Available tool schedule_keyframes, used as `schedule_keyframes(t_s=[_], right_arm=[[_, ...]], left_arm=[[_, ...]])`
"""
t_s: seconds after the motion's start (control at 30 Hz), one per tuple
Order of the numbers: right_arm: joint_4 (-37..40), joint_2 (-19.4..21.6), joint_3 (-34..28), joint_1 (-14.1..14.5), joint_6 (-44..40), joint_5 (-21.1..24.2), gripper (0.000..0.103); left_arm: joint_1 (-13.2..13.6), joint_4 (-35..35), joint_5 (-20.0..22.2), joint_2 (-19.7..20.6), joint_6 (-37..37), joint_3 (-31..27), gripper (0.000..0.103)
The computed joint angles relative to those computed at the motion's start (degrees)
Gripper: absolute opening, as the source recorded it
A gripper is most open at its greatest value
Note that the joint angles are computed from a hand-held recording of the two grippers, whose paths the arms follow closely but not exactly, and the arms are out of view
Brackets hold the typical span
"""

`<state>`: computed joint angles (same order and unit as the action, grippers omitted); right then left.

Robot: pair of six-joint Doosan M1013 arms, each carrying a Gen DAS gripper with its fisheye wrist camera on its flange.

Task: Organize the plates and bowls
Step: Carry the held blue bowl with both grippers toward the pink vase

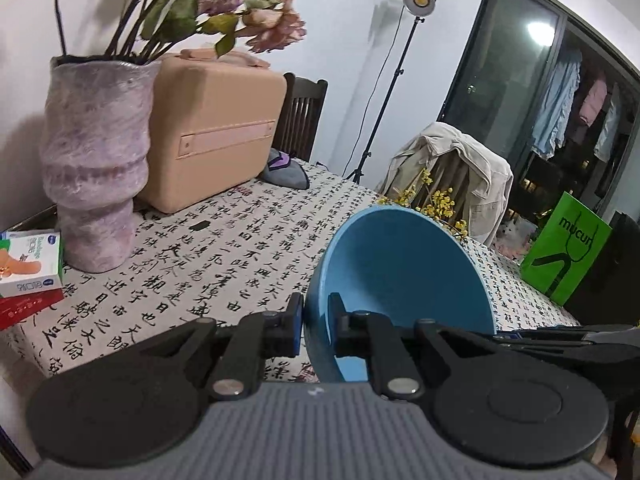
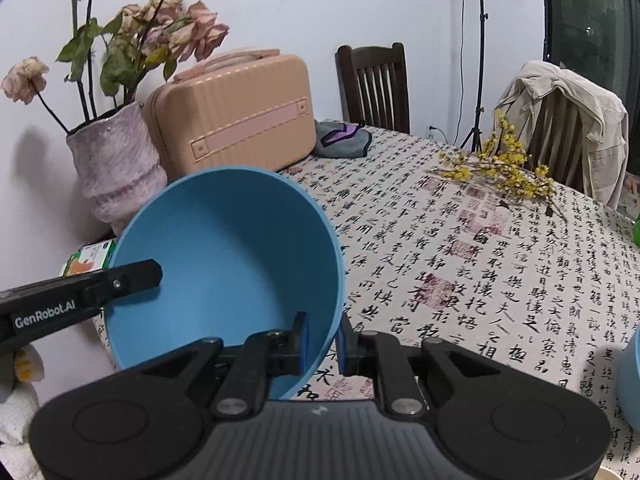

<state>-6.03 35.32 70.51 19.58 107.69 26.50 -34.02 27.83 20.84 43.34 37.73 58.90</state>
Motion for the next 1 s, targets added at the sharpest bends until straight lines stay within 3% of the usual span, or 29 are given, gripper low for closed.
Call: schedule_keyframes(t_s=[0.5, 1.0], right_arm=[[1.65, 3.81, -5.25, 1.25, -2.16, 5.97, 0.014], [3.41, 7.34, -9.93, 1.58, -3.28, 12.10, 0.014]], left_arm=[[1.46, -2.32, -0.59, -0.35, 0.07, 2.45, 0.014], [2.98, -13.50, 0.47, 0.76, 7.76, 2.63, 0.014]])
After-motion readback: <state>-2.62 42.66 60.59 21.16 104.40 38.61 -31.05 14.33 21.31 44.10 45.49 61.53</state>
